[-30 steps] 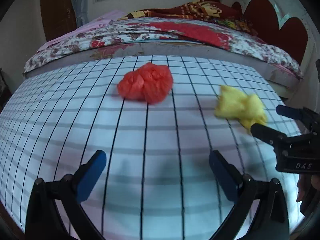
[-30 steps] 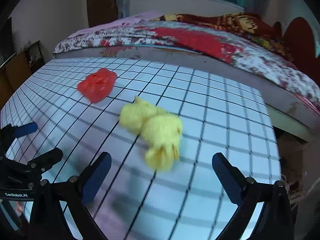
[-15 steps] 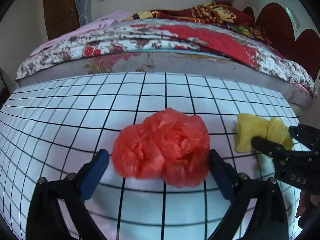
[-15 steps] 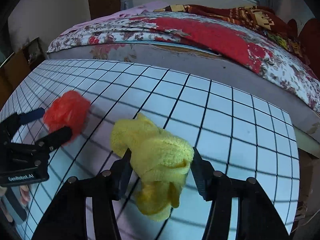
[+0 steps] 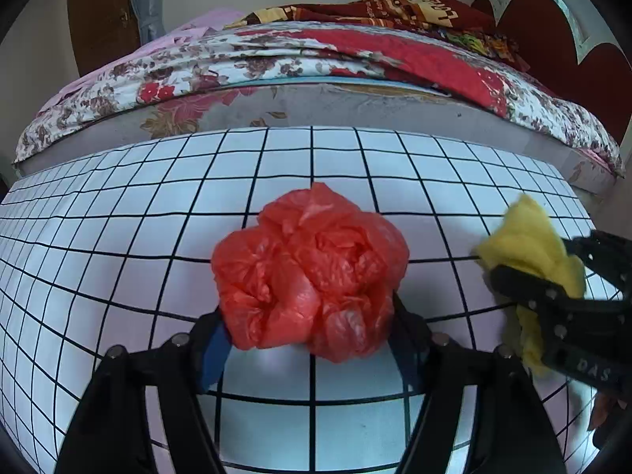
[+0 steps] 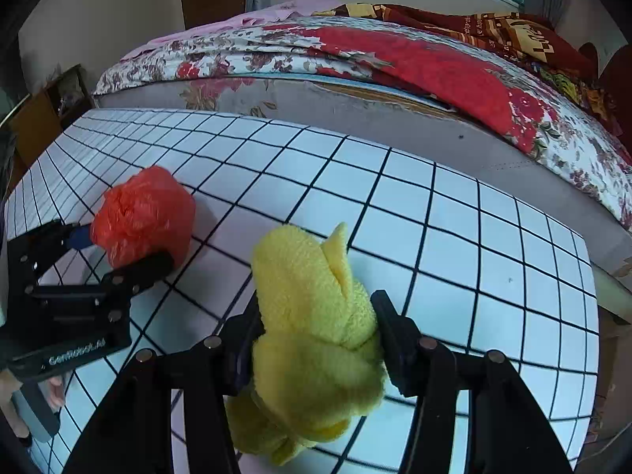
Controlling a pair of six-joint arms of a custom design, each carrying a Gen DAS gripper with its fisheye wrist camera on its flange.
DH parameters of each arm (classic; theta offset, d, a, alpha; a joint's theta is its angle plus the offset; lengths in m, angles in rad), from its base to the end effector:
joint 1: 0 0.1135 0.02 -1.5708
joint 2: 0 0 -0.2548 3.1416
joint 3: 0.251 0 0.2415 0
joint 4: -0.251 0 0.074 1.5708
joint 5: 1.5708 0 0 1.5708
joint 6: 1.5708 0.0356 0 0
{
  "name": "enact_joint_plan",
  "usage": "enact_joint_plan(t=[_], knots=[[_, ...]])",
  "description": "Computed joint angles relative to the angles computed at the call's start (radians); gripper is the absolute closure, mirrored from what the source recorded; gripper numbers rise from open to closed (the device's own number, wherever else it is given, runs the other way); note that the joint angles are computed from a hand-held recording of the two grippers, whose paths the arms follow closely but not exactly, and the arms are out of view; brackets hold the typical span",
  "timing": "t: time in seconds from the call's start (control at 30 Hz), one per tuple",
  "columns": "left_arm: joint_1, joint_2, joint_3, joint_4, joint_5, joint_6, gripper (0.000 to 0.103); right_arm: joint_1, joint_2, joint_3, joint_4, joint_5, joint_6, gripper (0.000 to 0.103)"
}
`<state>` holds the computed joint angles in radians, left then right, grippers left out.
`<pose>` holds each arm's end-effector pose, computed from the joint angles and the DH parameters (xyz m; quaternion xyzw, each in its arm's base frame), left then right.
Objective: Collect trash
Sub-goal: 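Grasp the red plastic bag with the left tool while the right tool grasps the yellow cloth, then lift the red bag and yellow cloth and carry them over the bin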
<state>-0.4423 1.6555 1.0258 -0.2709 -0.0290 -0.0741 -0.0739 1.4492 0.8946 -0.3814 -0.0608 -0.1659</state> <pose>0.3023 -0.1420 0.1922 0.1682 0.9292 -0.0707 0.3214 0.2839 -0.0189 0.2060 -0.0531 0.9482 -0.0086 0.3132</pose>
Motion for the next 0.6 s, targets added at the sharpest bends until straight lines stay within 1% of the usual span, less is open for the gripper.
enact_joint_plan(t=[0.07,0.1,0.13,0.17,0.23,0.33,0.43,0.6], knots=[[0.000,0.005,0.004,0.001,0.004,-0.003,0.033,-0.009,-0.021,-0.016,-0.004,-0.005,0.009,0.048],[0.000,0.007,0.005,0.002,0.006,-0.003,0.034,-0.014,-0.027,-0.022,-0.005,-0.014,0.011,0.048],[0.000,0.007,0.005,0.003,0.010,-0.001,0.037,-0.016,-0.032,-0.029,0.000,-0.019,0.008,0.048],[-0.002,0.005,0.004,0.004,0.013,0.002,0.041,-0.017,-0.037,-0.036,0.010,-0.020,0.007,0.053],[-0.002,-0.008,-0.010,0.016,0.023,0.005,0.061,-0.020,-0.038,-0.036,0.016,-0.030,0.016,0.058],[0.009,-0.022,-0.020,0.021,0.050,0.004,0.074,-0.020,-0.035,-0.033,0.023,-0.038,0.024,0.061],[0.019,-0.057,-0.050,0.038,0.063,0.011,0.078,-0.017,-0.050,-0.038,0.025,-0.041,0.029,0.061],[0.025,-0.157,-0.116,0.046,0.081,0.018,0.080,-0.028,-0.116,-0.065,0.020,-0.051,0.044,0.061]])
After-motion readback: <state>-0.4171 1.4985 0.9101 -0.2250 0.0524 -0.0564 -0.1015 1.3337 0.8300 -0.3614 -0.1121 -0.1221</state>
